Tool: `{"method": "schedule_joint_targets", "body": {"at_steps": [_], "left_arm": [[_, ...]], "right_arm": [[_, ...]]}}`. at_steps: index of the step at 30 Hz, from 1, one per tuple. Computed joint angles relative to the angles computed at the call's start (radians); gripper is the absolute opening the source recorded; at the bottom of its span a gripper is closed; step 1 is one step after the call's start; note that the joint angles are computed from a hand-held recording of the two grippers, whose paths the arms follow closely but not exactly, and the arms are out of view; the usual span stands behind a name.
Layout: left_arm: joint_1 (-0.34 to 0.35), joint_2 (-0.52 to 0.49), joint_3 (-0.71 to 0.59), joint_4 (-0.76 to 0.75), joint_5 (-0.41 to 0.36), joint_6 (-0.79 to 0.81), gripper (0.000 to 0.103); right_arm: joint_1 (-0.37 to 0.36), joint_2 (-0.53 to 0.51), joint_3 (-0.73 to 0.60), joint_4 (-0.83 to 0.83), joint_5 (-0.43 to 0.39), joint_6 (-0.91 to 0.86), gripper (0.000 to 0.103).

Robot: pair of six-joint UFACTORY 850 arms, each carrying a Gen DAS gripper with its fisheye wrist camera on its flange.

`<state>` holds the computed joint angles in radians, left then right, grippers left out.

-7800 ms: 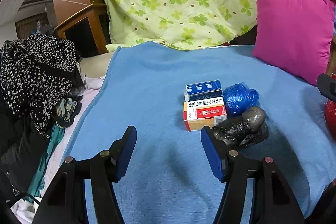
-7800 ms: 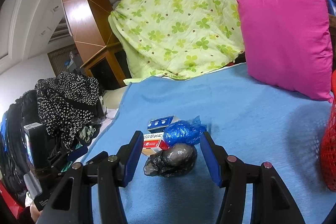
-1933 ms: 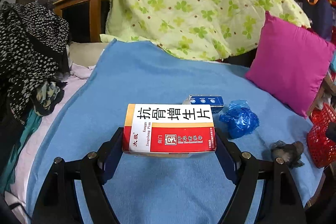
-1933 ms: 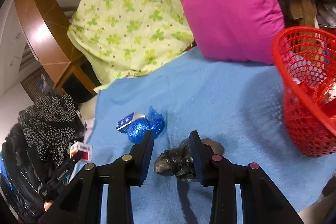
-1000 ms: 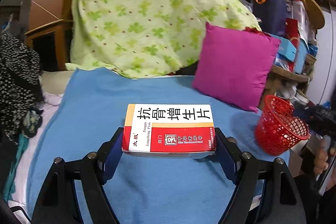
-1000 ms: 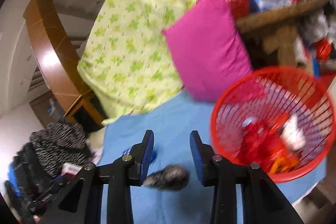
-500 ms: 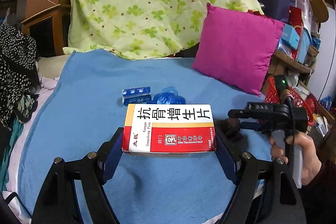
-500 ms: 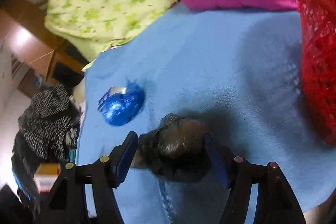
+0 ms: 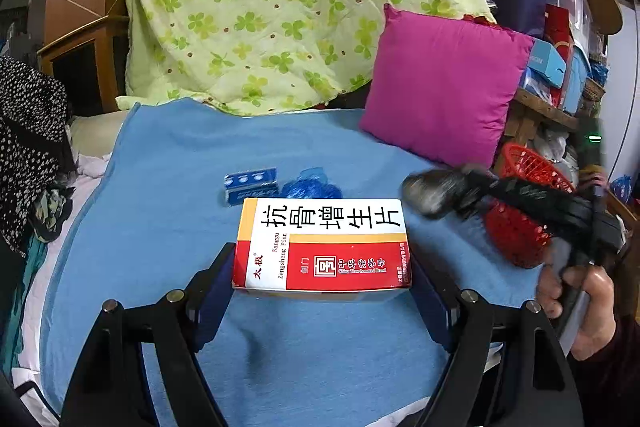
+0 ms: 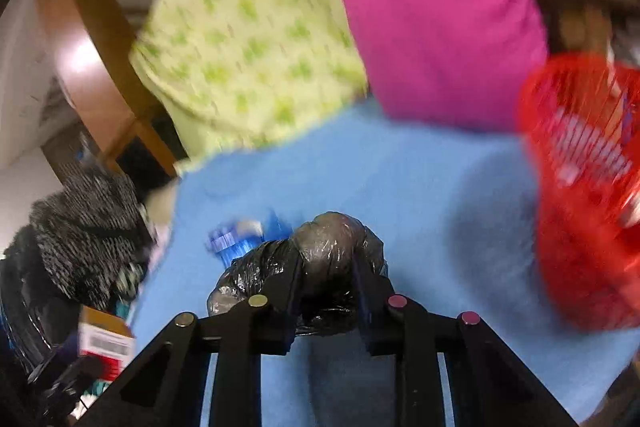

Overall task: Collect trash
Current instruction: 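Drop the medicine box and black bag into the red basket with both grippers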

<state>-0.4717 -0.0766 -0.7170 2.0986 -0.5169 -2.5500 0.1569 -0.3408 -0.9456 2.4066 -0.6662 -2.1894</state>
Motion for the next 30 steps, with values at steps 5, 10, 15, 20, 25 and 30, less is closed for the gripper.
{"method": "schedule_joint_targets", "body": {"at_steps": [5,10,15,20,25,30], "left_arm": [[-0.039,-0.034,-0.086,-0.059,0.012,0.118,0.082],[-0.087,-0.114,-0.237,-0.061,0.045,0.223,0.082],[-0.124,-0.261,-0.446,-0.085,0.121,0.325,0.083],[-0.148,-0.398,-0.626,-0.196,0.212,0.462,0.083],[-0.180,-0.532,-0.805,-0.498,0.261,0.837,0.083],[-0.192,-0.579,-0.859,-0.708,0.247,1.078,0.083]], "right_arm": [[-0.066,0.108,0.131,0.219,-0.185,-0.207,0.025],[-0.174,0.151,0.200,0.350,-0.284,-0.240,0.025],[-0.290,0.126,0.193,0.338,-0.265,-0.133,0.025],[-0.363,0.077,0.148,0.266,-0.218,0.007,0.025],[-0.386,0.035,0.102,0.196,-0.162,0.132,0.028],[-0.397,0.011,0.079,0.135,-0.151,0.224,0.058]]}}
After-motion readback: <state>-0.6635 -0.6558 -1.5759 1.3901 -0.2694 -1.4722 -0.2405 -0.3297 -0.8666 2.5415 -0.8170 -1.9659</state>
